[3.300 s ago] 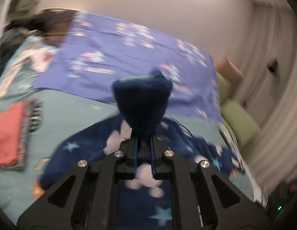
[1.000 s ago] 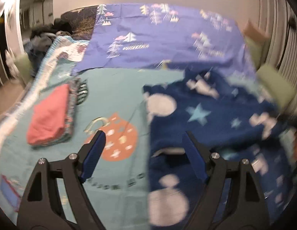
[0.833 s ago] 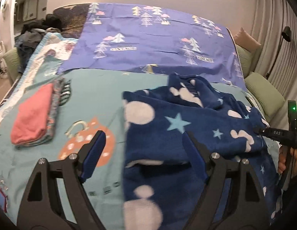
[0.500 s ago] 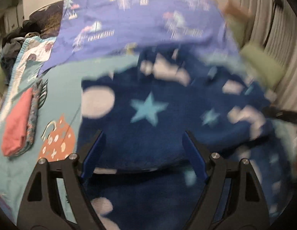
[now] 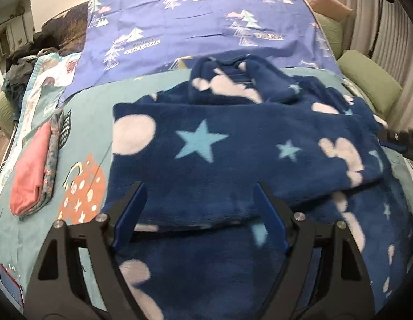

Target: Fold small clothes

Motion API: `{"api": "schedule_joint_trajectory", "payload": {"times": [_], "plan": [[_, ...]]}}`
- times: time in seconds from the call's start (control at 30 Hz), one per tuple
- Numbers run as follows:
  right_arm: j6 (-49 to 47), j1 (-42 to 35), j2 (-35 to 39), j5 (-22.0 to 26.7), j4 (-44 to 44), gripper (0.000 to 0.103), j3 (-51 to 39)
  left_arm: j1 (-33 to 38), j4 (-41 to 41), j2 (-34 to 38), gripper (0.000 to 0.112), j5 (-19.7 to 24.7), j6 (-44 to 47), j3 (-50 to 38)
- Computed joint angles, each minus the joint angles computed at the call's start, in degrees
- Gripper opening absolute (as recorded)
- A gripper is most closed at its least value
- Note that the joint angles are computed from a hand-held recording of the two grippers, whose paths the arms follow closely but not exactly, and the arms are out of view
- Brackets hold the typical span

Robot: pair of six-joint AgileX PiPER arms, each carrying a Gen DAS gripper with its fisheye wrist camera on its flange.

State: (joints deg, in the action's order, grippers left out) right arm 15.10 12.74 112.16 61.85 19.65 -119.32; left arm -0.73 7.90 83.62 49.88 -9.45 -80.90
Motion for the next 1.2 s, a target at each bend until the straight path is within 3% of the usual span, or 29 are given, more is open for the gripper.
{"api": "schedule_joint_trajectory", "payload": {"times": [0.13, 0.3, 0.4, 0.5, 0.8, 0.83, 0.9, 0.93, 1.03, 1.2], "plan": [[2.48, -10.84, -1.95, -3.57, 6.8, 0.043, 7.43, -1.11, 0.71, -1.01, 0.082, -0.35, -1.27, -0.03], [6.51, -20.77, -0.52, -6.15, 9.37, 0.046, 10.81, -1.86, 0.98, -1.22, 0.082, 0.6, -2.67, -0.58], [7.08, -24.77, 0.9, -6.43, 12.15, 0.055, 11.27, -2.25, 2.16, -1.29, 0.082, 0.46, -3.76, -0.47], [7.2, -27.17, 2.25, -7.91, 15.0, 0.057, 12.02, -2.69, 4.12, -1.05, 0.082, 0.17, -6.39, -0.15], [12.61, -28.81, 6.36, -14.94, 12.98, 0.057, 11.66, -2.46, 3.17, 0.92, 0.082, -0.13, -8.21, 0.22], [14.24, -28.66, 7.08, -14.98, 11.53, 0.053, 10.58, -2.3, 3.01, 1.05, 0.082, -0.28, -8.22, 0.24], [16.24, -28.54, 9.45, -13.91, 8.97, 0.028, 6.96, -1.6, 1.87, 1.11, 0.082, -0.91, -7.84, 0.47], [15.58, -28.77, 10.61, -12.57, 9.25, 0.011, 5.07, -1.01, 0.67, 1.08, 0.082, -1.39, -7.39, 0.65], [14.49, -28.65, 10.09, -13.71, 9.7, 0.01, 4.62, 0.9, -3.13, 0.81, 0.082, -2.57, -5.78, 1.15], [11.08, -24.64, 7.4, -13.09, 3.61, 0.009, -2.06, 0.68, -1.95, 1.41, 0.082, -2.11, -6.65, 0.23]]}}
